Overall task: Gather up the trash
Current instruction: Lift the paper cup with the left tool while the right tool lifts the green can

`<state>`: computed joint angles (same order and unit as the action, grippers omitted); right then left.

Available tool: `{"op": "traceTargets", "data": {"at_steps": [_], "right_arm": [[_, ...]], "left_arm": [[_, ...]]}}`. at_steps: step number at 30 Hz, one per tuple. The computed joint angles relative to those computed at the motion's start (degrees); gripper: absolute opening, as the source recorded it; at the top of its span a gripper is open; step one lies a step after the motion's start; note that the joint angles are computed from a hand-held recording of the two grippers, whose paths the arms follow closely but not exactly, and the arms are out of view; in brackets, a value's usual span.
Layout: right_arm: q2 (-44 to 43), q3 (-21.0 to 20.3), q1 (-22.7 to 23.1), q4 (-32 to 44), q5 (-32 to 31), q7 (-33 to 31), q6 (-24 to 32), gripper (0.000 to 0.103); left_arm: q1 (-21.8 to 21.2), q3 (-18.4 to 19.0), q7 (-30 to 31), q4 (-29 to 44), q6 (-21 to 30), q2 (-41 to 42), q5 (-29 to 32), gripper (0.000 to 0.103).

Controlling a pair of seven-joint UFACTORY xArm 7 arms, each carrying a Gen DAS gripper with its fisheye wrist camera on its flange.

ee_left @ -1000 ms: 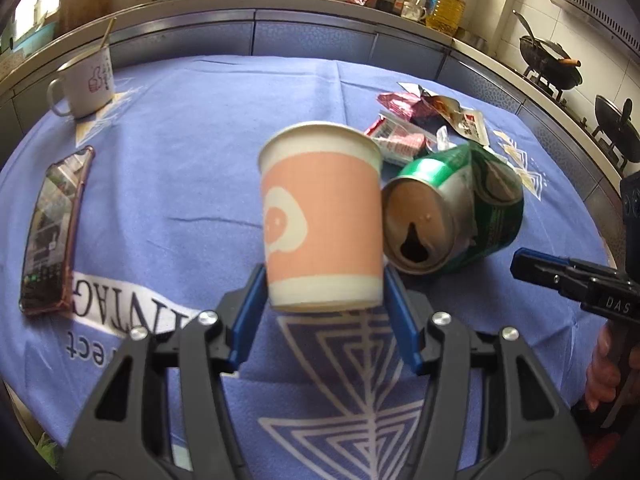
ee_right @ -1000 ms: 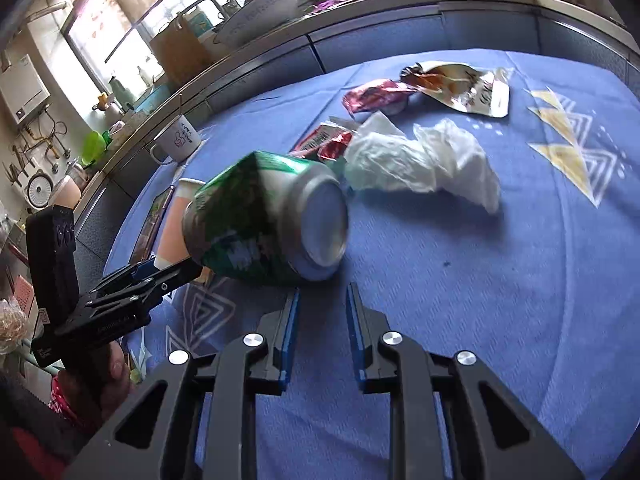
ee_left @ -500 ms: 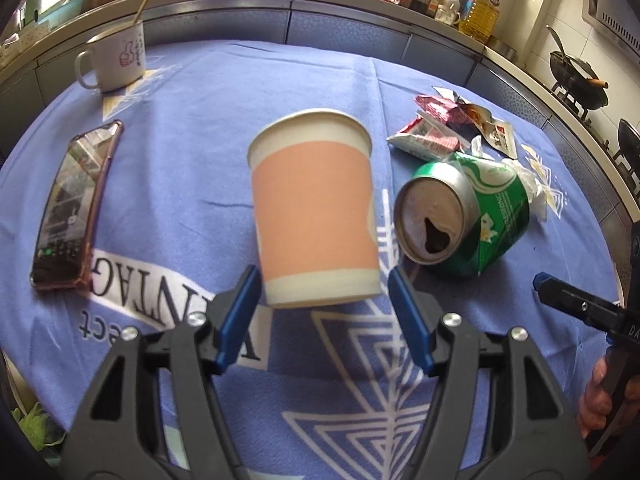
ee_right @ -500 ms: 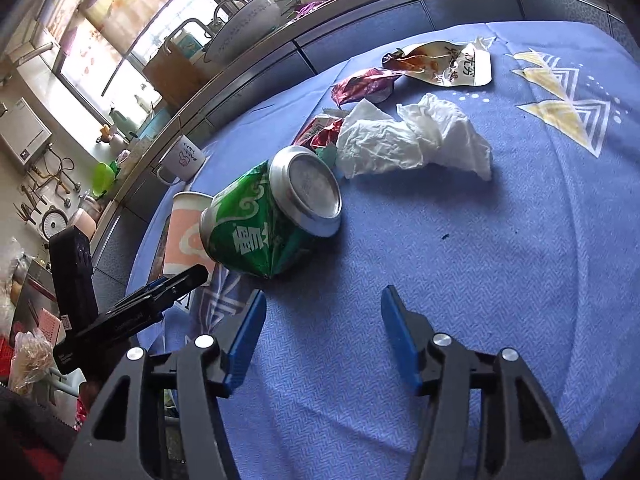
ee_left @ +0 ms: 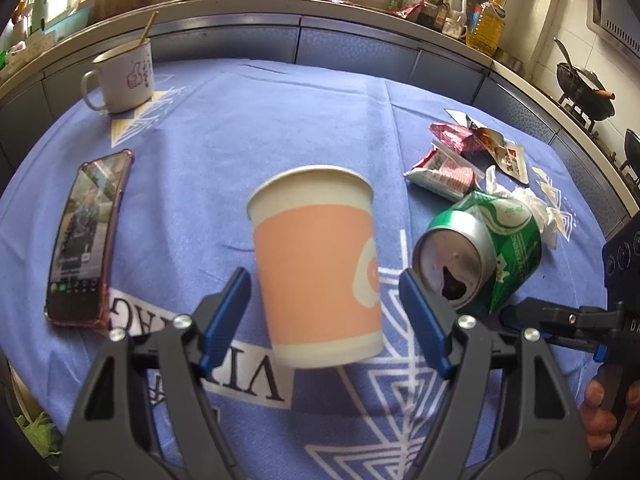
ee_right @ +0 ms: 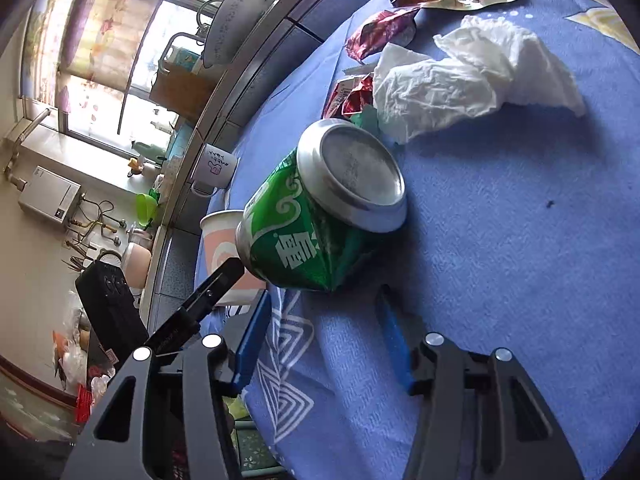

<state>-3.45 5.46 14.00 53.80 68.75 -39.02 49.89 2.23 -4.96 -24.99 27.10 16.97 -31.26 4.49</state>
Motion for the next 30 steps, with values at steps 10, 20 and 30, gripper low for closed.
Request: {"op": "traceTargets", "data": {"at_steps": [10,20,30], "right_arm": [[2.73,0.51,-0.26,2.89,3.56,2.39,-6.32,0.050],[4.53,2.91,1.37,4.41,0.05,5.59,-11.33,0.039],[-0.49,2.13,2.59,1.28,0.60,-0.05,-15.43,0.031]], "left_arm": [[-2.65,2.62,3.25,0.35,-1.44,1.76,-3.25,0.060],[-2.43,1.64,3.67,-0.32,-2.85,1.68,-3.46,0.057],[-4.02,2.91,5.15,-1.09,-1.75,-0.29,-5.48,0.053]]}}
